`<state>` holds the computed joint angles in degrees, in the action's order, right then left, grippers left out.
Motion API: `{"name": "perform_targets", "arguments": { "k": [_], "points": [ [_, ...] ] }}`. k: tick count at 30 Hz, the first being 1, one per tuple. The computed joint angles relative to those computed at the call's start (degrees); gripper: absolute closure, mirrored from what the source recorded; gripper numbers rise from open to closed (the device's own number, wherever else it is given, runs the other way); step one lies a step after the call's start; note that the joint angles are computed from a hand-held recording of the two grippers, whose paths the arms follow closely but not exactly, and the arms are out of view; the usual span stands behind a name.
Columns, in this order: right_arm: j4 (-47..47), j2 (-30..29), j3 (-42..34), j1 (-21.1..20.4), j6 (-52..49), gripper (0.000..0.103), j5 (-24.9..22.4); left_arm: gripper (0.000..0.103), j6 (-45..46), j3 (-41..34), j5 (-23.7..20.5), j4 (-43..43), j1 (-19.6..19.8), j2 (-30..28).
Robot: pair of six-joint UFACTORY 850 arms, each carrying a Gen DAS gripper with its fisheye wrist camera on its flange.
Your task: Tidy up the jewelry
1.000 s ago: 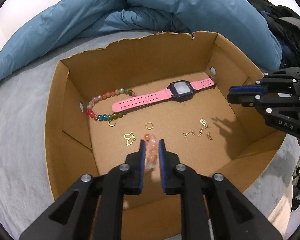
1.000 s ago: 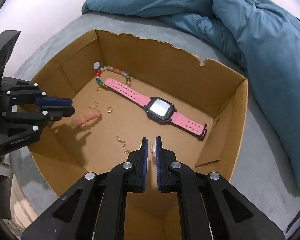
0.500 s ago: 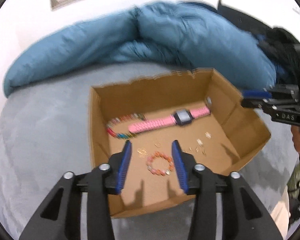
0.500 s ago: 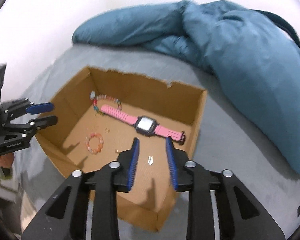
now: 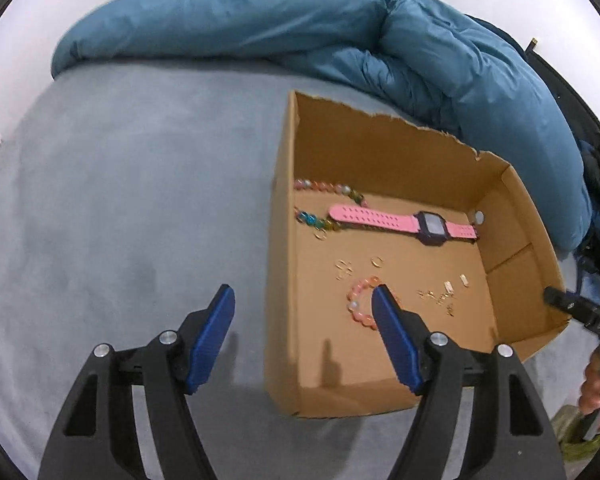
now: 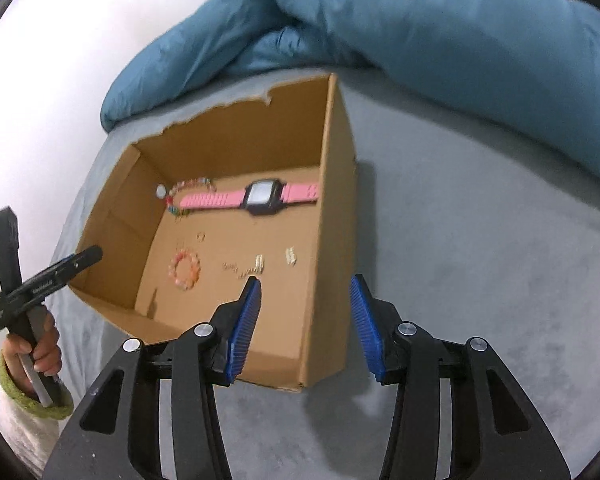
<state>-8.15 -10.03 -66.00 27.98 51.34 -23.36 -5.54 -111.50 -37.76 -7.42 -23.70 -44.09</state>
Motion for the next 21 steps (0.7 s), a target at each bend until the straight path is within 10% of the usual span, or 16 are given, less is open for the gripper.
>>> {"name": "perform_targets", "arguments": {
  "k": [21],
  "points": [
    [-10.94,0.03,-0.71,3.82,12.20,0.072,-4.82,0.033,-8.93,5.45,1.01,8.49,-3.49,4.02]
  ]
}}
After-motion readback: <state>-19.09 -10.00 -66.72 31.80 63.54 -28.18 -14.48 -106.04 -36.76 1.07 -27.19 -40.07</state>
